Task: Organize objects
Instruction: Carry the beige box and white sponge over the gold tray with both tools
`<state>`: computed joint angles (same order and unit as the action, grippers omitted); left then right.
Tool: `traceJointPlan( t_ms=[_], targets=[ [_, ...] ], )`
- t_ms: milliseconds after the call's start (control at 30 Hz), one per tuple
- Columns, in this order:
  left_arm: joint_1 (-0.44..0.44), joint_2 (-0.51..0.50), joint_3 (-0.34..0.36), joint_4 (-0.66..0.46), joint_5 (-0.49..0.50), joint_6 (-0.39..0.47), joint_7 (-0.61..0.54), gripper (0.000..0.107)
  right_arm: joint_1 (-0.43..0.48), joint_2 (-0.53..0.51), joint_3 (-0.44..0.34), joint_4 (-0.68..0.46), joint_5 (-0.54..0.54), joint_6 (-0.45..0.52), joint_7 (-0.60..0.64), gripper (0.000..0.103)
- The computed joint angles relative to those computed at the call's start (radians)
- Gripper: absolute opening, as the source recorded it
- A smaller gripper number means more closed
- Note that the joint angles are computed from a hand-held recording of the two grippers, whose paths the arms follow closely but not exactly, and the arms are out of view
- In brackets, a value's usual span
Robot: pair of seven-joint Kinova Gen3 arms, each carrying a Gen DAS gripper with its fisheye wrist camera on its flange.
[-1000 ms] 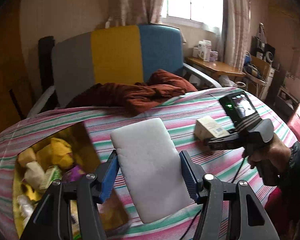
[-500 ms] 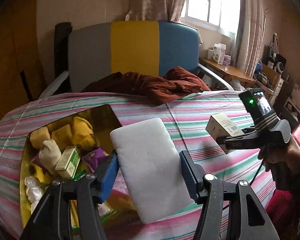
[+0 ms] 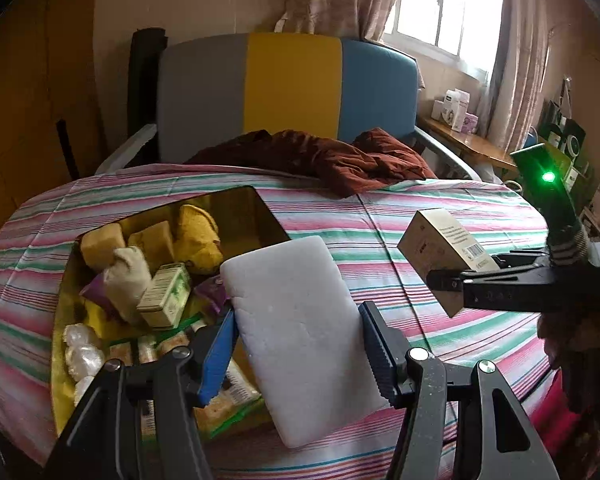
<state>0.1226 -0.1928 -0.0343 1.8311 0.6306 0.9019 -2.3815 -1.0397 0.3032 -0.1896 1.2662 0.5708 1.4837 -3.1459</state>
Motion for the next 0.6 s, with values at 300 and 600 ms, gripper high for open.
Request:
traceJointPlan(
  t_ms=[300,600],
  targets=[
    [-0.101,0.017,-0.095,-0.014,0.022,0.044,-0.038,0.061,-0.086,0.09,0.021,-0.158,0.064,-0.051,0.057,0.049],
    [-0.262,0.072,-0.158,-0.039,0.026,0.073,-0.04,0.061,-0.131,0.246,0.117,-0.403,0.028,-0.052,0.217,0.049]
  ],
)
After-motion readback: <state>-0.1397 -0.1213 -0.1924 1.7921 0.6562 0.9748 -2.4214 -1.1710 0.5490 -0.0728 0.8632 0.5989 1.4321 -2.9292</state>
